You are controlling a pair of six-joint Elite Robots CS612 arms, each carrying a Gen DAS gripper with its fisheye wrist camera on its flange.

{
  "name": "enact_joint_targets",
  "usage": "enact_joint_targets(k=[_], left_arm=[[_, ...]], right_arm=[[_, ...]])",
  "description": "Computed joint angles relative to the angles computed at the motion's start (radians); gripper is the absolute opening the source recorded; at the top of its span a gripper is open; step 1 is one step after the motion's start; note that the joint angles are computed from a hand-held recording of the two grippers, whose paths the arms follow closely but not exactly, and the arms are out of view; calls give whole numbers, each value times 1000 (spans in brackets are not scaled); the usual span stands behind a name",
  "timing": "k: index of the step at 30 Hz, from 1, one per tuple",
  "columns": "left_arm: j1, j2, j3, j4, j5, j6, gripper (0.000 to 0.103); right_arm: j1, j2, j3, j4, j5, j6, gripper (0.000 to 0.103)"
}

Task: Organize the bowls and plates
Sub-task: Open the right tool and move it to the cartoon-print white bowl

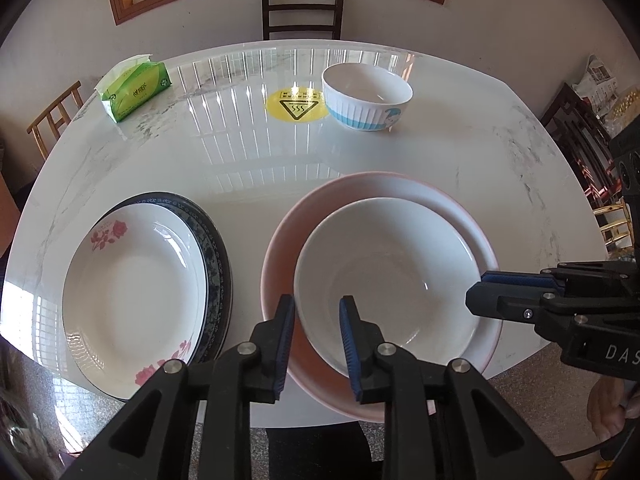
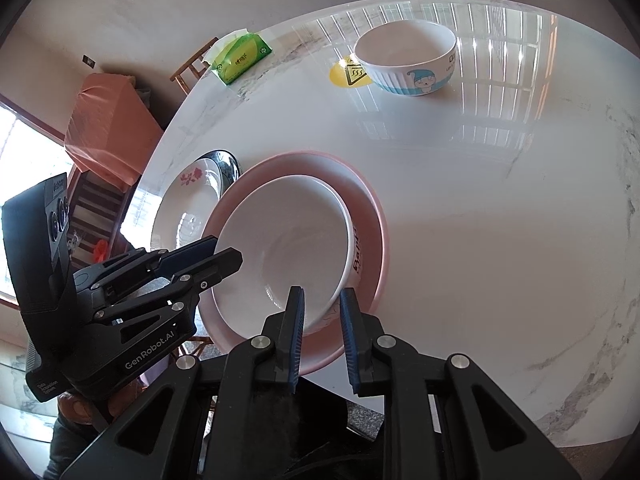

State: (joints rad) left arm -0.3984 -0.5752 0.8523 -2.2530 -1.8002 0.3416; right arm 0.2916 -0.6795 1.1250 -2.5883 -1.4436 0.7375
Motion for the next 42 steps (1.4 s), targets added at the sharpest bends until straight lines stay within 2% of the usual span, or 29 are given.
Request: enact_joint_targets(k=[10, 20, 29, 38, 42], left_arm=[[-14, -52, 124, -238, 64, 57, 25], [-34, -69, 172, -352, 126, 110, 27], [-54, -58, 160, -362, 172, 137, 27], [-74, -21, 94, -309, 217, 151, 27], [-83, 3, 50, -285, 238, 153, 27]], right_arm=[[-4, -31, 74, -136, -35, 24, 28], [-15, -50, 132, -184, -67, 50, 39], [-40, -53, 174, -236, -47, 84, 48], [-74, -40, 212, -305, -5, 140, 51], [-88, -32, 217, -322, 10, 157, 55]])
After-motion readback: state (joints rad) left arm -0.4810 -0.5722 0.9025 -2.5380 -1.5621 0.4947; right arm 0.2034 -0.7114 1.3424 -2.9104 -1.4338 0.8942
